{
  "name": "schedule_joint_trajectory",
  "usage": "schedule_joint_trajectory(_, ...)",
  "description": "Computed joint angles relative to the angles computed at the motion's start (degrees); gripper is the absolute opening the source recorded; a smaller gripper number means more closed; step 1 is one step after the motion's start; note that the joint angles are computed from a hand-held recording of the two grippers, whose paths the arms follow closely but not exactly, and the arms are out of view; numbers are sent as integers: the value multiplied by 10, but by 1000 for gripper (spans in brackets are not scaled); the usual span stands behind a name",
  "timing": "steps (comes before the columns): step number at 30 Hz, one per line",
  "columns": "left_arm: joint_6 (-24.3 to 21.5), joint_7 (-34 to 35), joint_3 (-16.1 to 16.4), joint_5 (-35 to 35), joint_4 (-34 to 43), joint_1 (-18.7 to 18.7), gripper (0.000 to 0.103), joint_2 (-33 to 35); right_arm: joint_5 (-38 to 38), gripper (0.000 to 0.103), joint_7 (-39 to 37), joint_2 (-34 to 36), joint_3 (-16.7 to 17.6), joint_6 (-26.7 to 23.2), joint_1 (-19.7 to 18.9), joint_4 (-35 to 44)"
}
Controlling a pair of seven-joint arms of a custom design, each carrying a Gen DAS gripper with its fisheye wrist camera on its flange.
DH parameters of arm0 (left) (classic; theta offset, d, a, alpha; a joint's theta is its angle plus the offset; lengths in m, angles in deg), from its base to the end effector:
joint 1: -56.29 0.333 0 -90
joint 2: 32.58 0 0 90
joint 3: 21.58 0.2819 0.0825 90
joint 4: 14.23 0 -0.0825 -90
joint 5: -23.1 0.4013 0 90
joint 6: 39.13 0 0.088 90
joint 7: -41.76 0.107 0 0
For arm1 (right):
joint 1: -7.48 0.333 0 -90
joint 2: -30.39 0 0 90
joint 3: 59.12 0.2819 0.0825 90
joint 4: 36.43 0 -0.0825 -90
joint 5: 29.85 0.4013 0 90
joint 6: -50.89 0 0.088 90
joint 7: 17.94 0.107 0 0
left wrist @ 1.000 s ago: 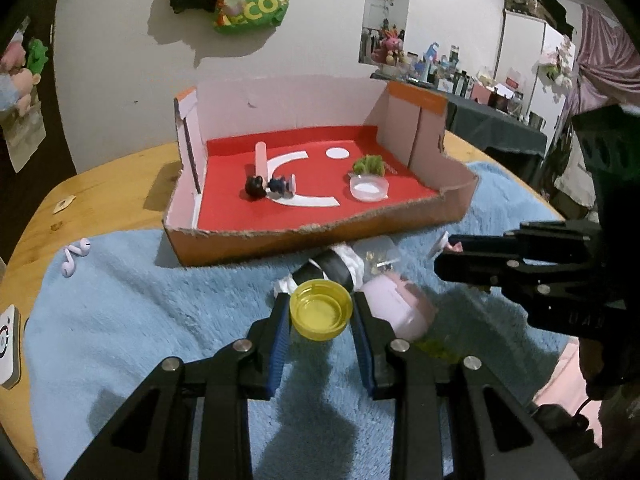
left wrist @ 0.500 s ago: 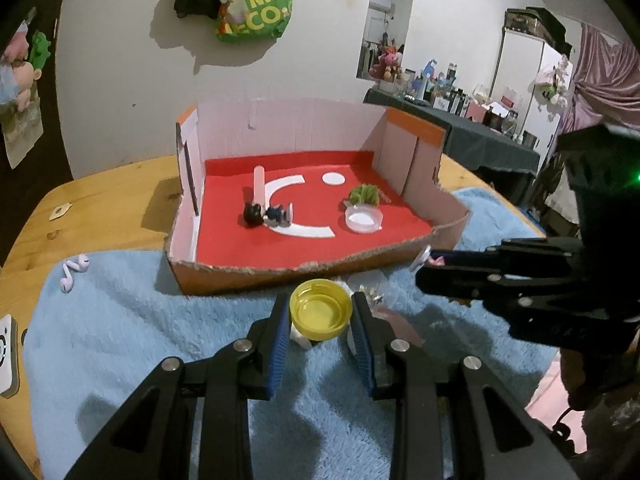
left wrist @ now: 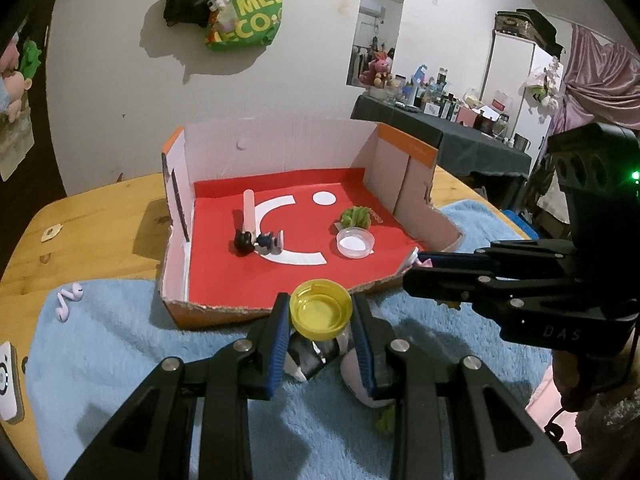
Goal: Organize objects
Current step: 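Lift and carry the yellow lid and capsule figure over the box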
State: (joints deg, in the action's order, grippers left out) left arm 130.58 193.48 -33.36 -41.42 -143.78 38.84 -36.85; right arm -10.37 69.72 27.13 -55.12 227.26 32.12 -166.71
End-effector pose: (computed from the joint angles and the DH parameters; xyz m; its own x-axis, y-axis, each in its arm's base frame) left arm 0.5112 -0.2172 0.4097 -0.5662 -0.8154 0.1209 -0.5781 0.2883 -0.7633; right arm 0.5149 0.2508 0.4368 0.3044 -0.9236 -0.2331 -0.6879 -0.0439 -0.7244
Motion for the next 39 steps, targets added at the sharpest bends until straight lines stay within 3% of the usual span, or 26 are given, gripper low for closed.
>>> schedule_joint_trajectory(8, 8, 1, 1, 2, 7, -1, 31, -1, 44, 19, -49, 6, 3, -3, 2, 17)
schedule_joint_trajectory(22, 22, -3, -1, 8, 44, 10, 31, 18, -24, 19, 2, 7, 3, 5, -15, 30)
schedule_joint_trajectory(32, 35, -55, -17, 74, 89, 26, 31, 60, -71, 19, 40, 27, 8, -4, -36, 55)
schedule_joint_trajectory(39, 31, -153, -24, 186, 116, 39, 31, 94, -73, 19, 42, 47, 17, -19, -53, 78)
